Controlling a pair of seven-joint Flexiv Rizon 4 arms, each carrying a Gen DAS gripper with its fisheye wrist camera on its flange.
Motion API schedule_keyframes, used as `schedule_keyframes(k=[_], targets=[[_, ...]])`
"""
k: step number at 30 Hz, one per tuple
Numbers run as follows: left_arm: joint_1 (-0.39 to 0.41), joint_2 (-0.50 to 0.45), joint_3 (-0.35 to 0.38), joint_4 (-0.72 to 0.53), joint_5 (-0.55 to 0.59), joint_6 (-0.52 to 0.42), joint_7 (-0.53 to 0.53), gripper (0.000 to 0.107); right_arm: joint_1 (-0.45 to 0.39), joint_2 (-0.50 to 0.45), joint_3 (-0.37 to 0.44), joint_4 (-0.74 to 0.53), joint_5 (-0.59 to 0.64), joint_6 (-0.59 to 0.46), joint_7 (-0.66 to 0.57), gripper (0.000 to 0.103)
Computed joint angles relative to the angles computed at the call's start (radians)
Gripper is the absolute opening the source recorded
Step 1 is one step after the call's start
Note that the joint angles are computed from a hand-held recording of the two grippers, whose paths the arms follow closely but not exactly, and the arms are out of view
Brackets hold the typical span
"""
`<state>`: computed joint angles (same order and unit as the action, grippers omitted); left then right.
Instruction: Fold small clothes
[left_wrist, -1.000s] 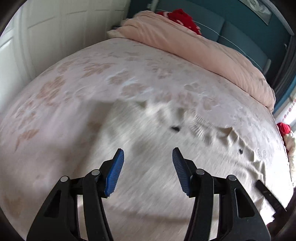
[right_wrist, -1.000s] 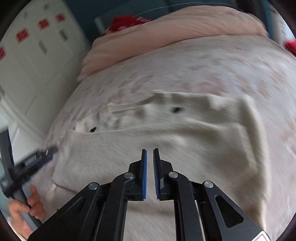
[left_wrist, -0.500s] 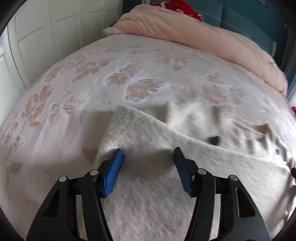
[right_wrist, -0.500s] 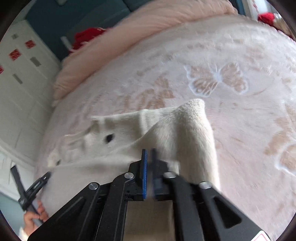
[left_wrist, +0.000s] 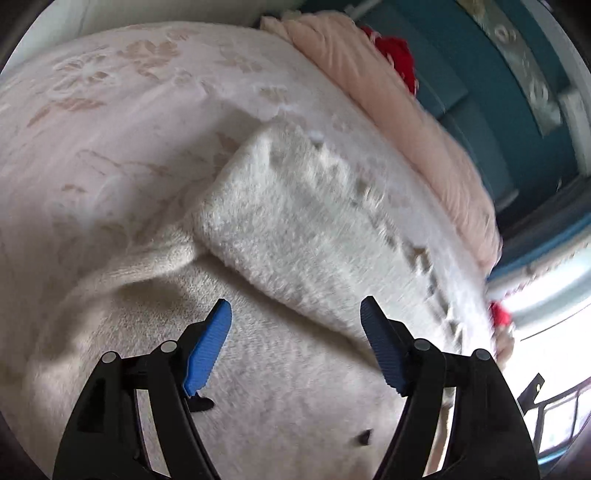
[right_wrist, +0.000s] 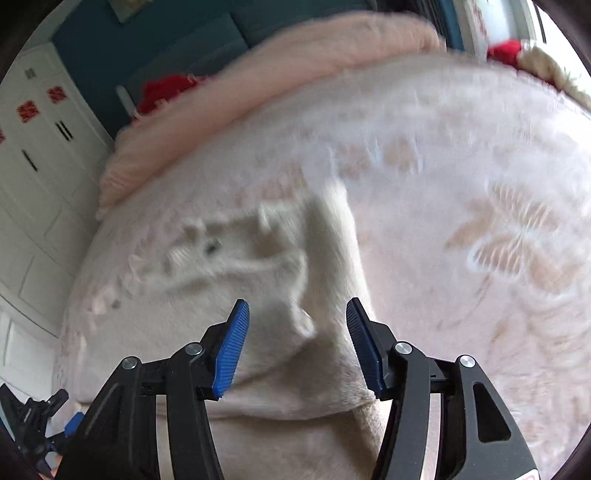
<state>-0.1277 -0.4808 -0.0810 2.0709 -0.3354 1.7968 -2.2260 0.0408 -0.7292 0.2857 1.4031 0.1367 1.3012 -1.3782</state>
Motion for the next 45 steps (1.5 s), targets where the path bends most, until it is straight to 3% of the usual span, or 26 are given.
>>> schedule_keyframes(k=[2,5,6,7,8,9,11,14,16,18,20,23,25,27,29,31,34,37,38,40,43,45], targets=[[-0.044,-0.003,0.048,-0.013,-0.02,-0.002,-0.011,0.07,-0.04,0.008,0.059,0.003,0.024,0.0,-0.056,0.055],[-0.045,-0.032,0.071,-0.054,-0.068,-0.083,-0.036,0.068,-0.038,-0.03,0.063,-0.054,0.033,-0.136,-0.075,0.055],[-0.041,-0.039,0.074,-0.061,-0.082,-0.104,-0.055,0.06,-0.035,-0.047,0.061,-0.072,0.05,-0.16,-0.073,0.052],[-0.021,-0.048,0.058,-0.061,-0.088,-0.089,-0.073,0.055,-0.034,-0.059,0.064,-0.082,0.072,-0.166,-0.075,0.047],[-0.029,-0.054,0.074,-0.065,-0.085,-0.065,-0.081,0.042,-0.033,-0.064,0.068,-0.086,0.089,-0.157,-0.089,0.015],[-0.057,-0.056,0.116,-0.073,-0.078,-0.06,-0.081,0.028,-0.046,-0.067,0.093,-0.104,0.11,-0.17,-0.123,0.008],[-0.083,-0.048,0.162,-0.082,-0.059,-0.032,-0.065,0.02,-0.083,-0.039,0.153,-0.09,0.189,-0.071,-0.212,0.007],[-0.16,-0.054,0.267,-0.104,-0.054,-0.099,-0.037,0.02,-0.105,-0.002,0.185,-0.068,0.241,0.015,-0.314,0.007],[-0.156,-0.08,0.276,-0.113,-0.046,-0.156,-0.023,0.02,-0.063,-0.018,0.108,-0.071,0.188,-0.046,-0.27,0.007],[-0.148,-0.099,0.262,-0.11,-0.056,-0.151,-0.006,0.019,-0.028,-0.066,0.04,-0.088,0.132,-0.166,-0.177,0.006],[-0.219,-0.101,0.351,-0.132,0.004,-0.184,-0.04,0.019,-0.056,-0.065,0.071,-0.075,0.196,-0.135,-0.208,0.006],[-0.22,-0.095,0.361,-0.147,0.046,-0.222,-0.05,0.019,-0.078,-0.035,0.102,-0.05,0.26,-0.072,-0.256,0.007],[-0.221,-0.104,0.371,-0.17,0.071,-0.258,-0.066,0.02,-0.041,-0.049,0.042,-0.055,0.185,-0.141,-0.2,0.007],[-0.252,-0.099,0.413,-0.192,0.114,-0.302,-0.087,0.02,-0.061,-0.033,0.054,-0.046,0.201,-0.146,-0.201,0.01],[-0.233,-0.07,0.388,-0.179,0.142,-0.312,-0.084,0.023,-0.05,0.027,0.032,0.01,0.204,-0.091,-0.179,0.018],[-0.226,-0.028,0.374,-0.138,0.175,-0.3,-0.092,0.03,-0.052,0.086,0.04,0.081,0.207,0.001,-0.203,0.018],[-0.304,-0.03,0.471,-0.159,0.26,-0.359,-0.166,0.033,-0.076,0.081,0.09,0.057,0.195,-0.042,-0.255,0.016],[-0.265,-0.056,0.444,-0.196,0.284,-0.409,-0.178,0.034,-0.007,0.026,0.012,0.003,0.116,-0.156,-0.202,0.011],[-0.263,-0.063,0.446,-0.21,0.302,-0.422,-0.185,0.035,-0.003,-0.007,-0.003,-0.024,0.089,-0.206,-0.17,0.005],[-0.248,-0.052,0.431,-0.216,0.33,-0.441,-0.188,0.035,-0.035,-0.005,0.026,-0.023,0.147,-0.195,-0.193,0.004],[-0.179,0.015,0.352,-0.139,0.335,-0.378,-0.178,0.035,-0.051,0.079,0.022,0.049,0.167,-0.158,-0.199,0.015],[-0.209,0.073,0.386,-0.092,0.392,-0.381,-0.21,0.037,-0.085,0.165,0.041,0.145,0.196,-0.096,-0.262,0.016]])
